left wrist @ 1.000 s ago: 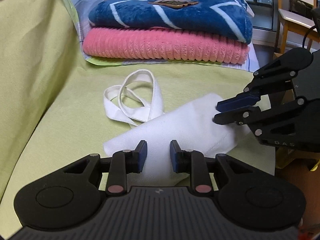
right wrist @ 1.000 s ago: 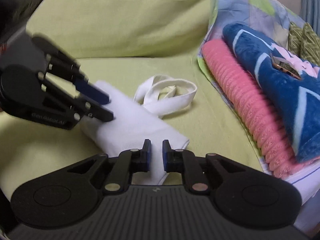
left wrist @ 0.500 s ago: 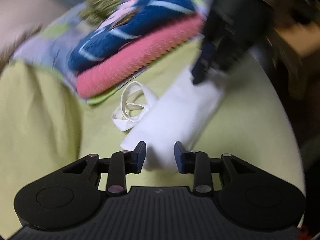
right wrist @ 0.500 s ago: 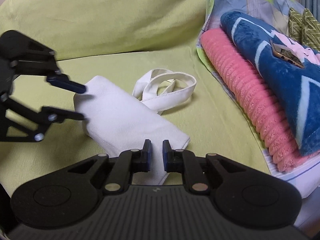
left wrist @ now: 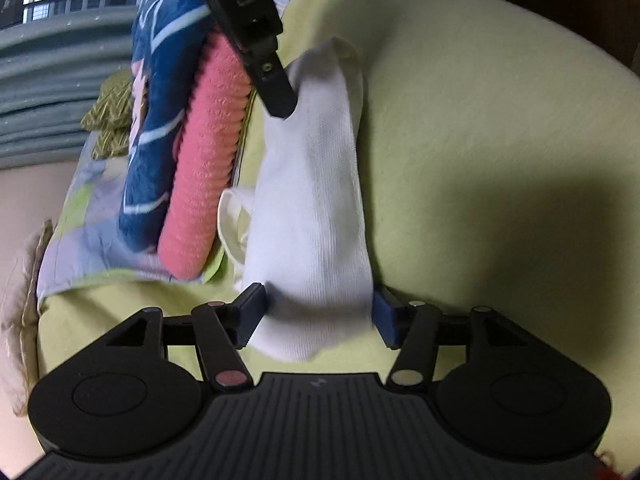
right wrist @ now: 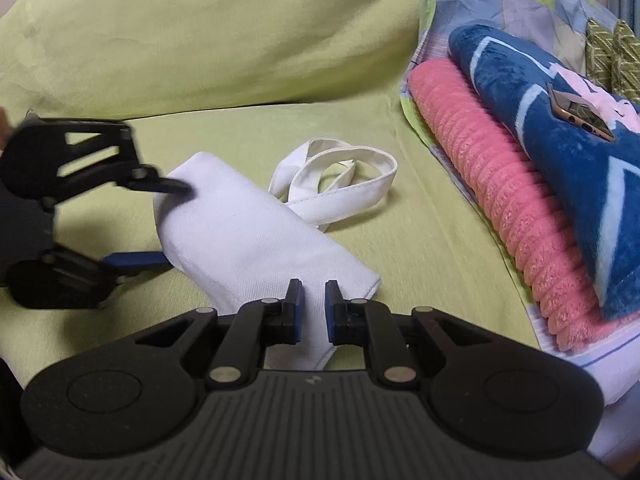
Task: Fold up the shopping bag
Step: 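Grasp the bag end with both grippers and roll it up to the handles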
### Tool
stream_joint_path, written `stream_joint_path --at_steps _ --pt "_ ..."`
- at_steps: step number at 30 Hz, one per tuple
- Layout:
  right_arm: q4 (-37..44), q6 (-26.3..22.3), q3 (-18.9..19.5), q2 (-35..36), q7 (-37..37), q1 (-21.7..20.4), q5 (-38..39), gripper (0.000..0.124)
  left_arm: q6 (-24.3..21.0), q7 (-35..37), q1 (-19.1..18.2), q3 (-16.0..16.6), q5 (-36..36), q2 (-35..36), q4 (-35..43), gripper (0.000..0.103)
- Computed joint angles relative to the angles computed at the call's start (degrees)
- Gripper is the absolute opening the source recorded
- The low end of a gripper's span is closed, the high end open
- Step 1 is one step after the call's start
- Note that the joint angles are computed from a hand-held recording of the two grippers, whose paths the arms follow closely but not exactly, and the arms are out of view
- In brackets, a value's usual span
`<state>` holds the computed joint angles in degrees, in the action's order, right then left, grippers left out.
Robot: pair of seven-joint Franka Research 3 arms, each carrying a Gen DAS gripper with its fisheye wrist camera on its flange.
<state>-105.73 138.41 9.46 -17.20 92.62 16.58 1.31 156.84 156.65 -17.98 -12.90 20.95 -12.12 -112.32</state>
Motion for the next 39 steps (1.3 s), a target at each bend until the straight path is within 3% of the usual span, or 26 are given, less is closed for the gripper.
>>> stream_joint_path --at_steps 3,6,7,10,12,15,18,20,22,24,27,31,35,39 --pt "-0.3 1.2 -0.1 0.2 -1.1 0.1 -0.2 0.011 -4.1 -0.4 -0.5 0.0 -3.3 2.9 4.5 0.059" --pt "-1.4 3.9 -1.3 -0.2 -5.6 1.1 1.7 0.012 -4.3 1.4 -0.6 0.4 -5.9 2.6 4.5 0.059" --pt "-2.1 5.2 -2.3 -0.6 -8.9 2.0 3.5 0.017 -3.8 1.2 -0.5 0.5 -6.2 2.5 4.2 0.059" --pt "-4.7 8.6 -5.4 -2.4 -24.8 5.6 9.5 0.053 -3.7 1.0 -0.4 0.5 -7.0 2.2 3.9 0.059" --pt "-5.3 8.1 -5.9 -2.8 -35.3 6.6 9.8 0.054 -4.0 1.6 -0.5 0.6 -7.7 2.1 4.1 0.059" --pt "-7.6 9.8 -4.0 -2.9 -46.7 5.4 4.8 0.053 -4.8 3.0 -0.7 0.9 -9.1 2.3 4.6 0.059" --pt "-12.7 19.1 -0.7 -2.8 -52.0 2.3 -3.7 0.055 -7.2 4.6 -0.9 1.2 -11.6 3.1 6.5 0.059" --pt "-15.0 24.7 1.3 -2.1 -52.6 0.0 -8.2 0.054 -9.6 5.8 -0.9 1.4 -13.9 4.1 8.6 0.059" --pt "-15.0 27.2 3.6 -0.9 -49.4 -2.8 -11.7 0.051 -12.5 6.4 -0.6 1.4 -16.0 5.5 11.5 0.059" --pt "-12.3 24.5 4.9 0.7 -44.9 -4.1 -12.7 0.049 -17.1 4.9 -0.1 0.8 -17.1 7.7 15.8 0.059" --pt "-3.9 13.2 2.7 3.9 -38.6 -1.6 -6.1 0.046 -25.2 0.3 0.7 -0.1 -18.3 11.2 23.4 0.059" --pt "5.0 0.7 -1.3 6.6 -36.6 1.7 3.7 0.046 -34.8 -3.6 1.5 -0.8 -20.9 13.0 29.9 0.059" --pt "8.1 -8.4 -4.1 5.9 -38.6 3.2 13.2 0.046 -43.2 -3.8 2.8 -0.2 -27.4 10.1 30.6 0.059" --pt "13.8 -23.1 -7.0 7.0 -38.2 3.3 25.3 0.046 -49.0 -2.8 3.4 1.3 -33.0 5.9 28.4 0.059"
